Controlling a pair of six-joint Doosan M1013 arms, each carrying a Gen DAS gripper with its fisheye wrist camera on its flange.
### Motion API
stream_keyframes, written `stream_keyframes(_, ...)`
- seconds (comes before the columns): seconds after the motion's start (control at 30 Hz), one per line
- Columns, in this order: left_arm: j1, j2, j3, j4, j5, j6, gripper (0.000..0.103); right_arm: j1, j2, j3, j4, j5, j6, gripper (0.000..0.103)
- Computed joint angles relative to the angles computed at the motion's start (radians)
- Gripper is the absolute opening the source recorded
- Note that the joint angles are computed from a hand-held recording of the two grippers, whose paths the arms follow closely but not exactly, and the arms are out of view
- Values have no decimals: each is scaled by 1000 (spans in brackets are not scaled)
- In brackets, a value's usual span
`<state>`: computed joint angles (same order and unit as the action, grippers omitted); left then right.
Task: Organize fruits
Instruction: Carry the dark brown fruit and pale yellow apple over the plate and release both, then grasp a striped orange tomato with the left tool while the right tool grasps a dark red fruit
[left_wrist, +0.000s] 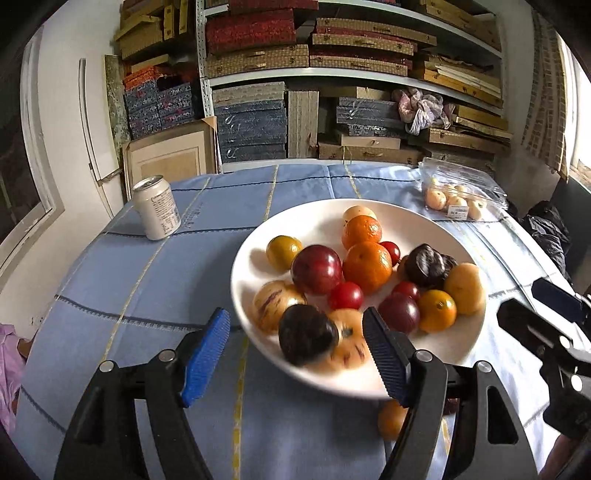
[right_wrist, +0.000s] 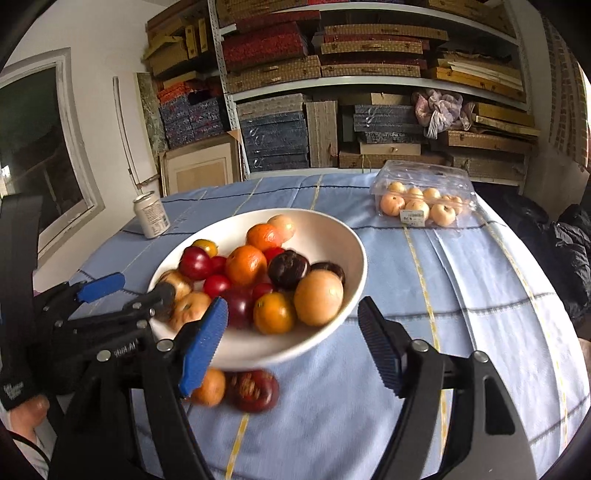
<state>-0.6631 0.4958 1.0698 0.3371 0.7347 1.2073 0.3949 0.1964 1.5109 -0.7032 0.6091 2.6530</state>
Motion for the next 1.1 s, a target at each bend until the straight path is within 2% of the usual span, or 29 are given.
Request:
stream_keyframes(0.27,-9,-54,83,-36,-29,26,75,35,-55,82,-46,14,72,74)
stream_keyframes(0.47,-5,-77,133,-207,-38,189,75,38,-87,129,-72,18,135,78)
stream_keyframes(0.57,-15,-71,141,-207,-27,229,75,32,-89,131,-45,25,120,78)
stream_keyframes(0.7,-21,-57,132,-188,-10,219,77,29,-95,137,-51,13,136,78)
stream_keyframes(0.73,-17,-52,127,-214,-9,236,77,29,-94,137,-47,13,131,78)
stream_keyframes(0.8,-14,-45,116,-252,0,260,77,28,-95,136,-32,17,112,78)
stream_keyframes(0.97,-30,-22,88,-243,20,291,75,27,-81,119,19,41,47,78)
stream_keyframes(1.03,-26,-24,91,-255,3,280,71,28,-77,114,30,47,33,78)
stream_keyframes(1.1,-10,-22,86,-342,12,339,44,27,-73,112,36,47,24,78)
